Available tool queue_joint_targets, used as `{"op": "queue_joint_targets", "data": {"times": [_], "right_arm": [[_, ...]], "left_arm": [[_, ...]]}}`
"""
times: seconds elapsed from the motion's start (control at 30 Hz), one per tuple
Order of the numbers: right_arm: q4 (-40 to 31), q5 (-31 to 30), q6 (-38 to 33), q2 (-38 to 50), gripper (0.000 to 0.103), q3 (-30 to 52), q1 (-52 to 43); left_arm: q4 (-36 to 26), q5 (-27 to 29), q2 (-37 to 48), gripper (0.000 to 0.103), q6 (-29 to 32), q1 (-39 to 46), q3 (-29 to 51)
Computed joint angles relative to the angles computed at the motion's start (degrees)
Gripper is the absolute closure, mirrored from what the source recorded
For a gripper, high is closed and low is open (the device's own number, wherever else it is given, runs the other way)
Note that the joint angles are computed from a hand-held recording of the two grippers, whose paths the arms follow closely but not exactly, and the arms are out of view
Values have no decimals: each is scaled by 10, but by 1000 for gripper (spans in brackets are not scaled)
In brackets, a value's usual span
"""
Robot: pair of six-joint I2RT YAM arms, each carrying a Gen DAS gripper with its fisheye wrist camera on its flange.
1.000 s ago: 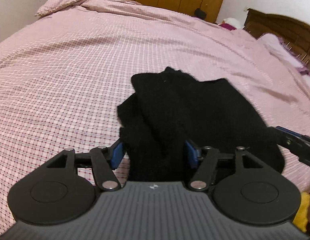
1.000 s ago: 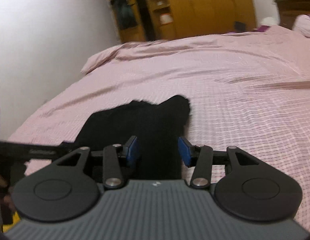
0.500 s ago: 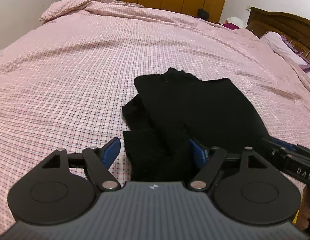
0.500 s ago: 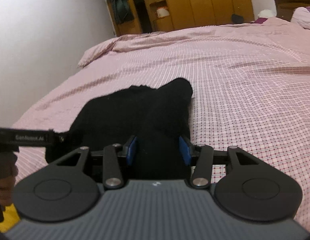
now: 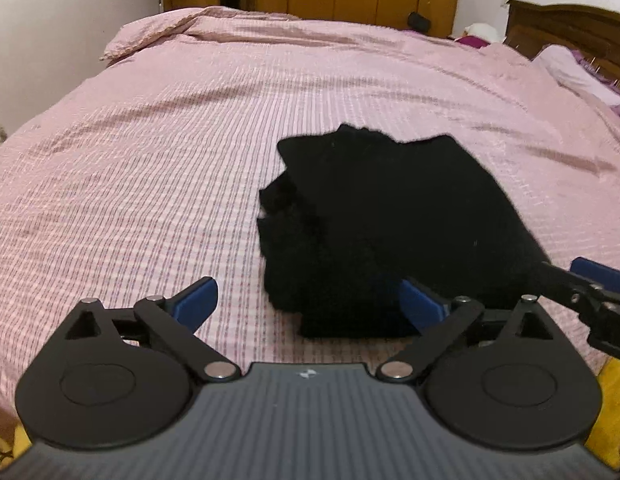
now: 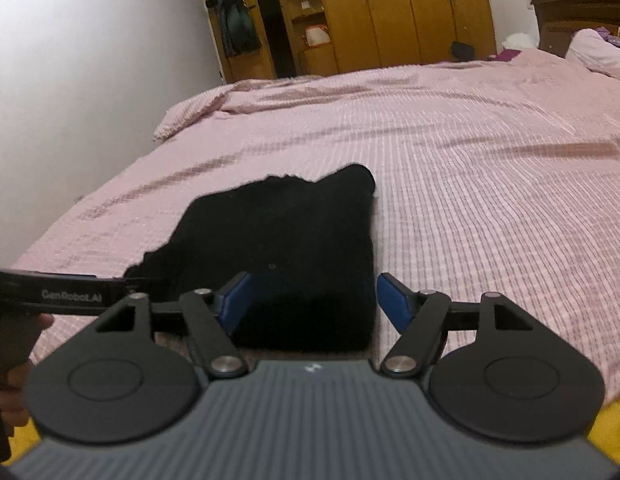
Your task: Fold small clothes
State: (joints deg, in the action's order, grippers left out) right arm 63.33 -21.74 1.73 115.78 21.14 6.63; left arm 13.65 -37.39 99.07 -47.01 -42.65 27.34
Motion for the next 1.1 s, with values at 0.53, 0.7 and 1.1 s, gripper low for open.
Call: {"op": "queue_joint_targets", "data": {"times": [0.53, 0.7, 1.1], "right_arm": [[-9, 70, -15, 116, 32, 36, 26], [15, 68, -8, 145, 32, 47, 24], [23, 57, 14, 158, 30, 56, 17]], "left_arm": [[-23, 20, 161, 1, -45, -7, 85], [5, 27, 169, 0, -38, 8, 79], [19, 26, 178, 0, -34, 10, 77]]}}
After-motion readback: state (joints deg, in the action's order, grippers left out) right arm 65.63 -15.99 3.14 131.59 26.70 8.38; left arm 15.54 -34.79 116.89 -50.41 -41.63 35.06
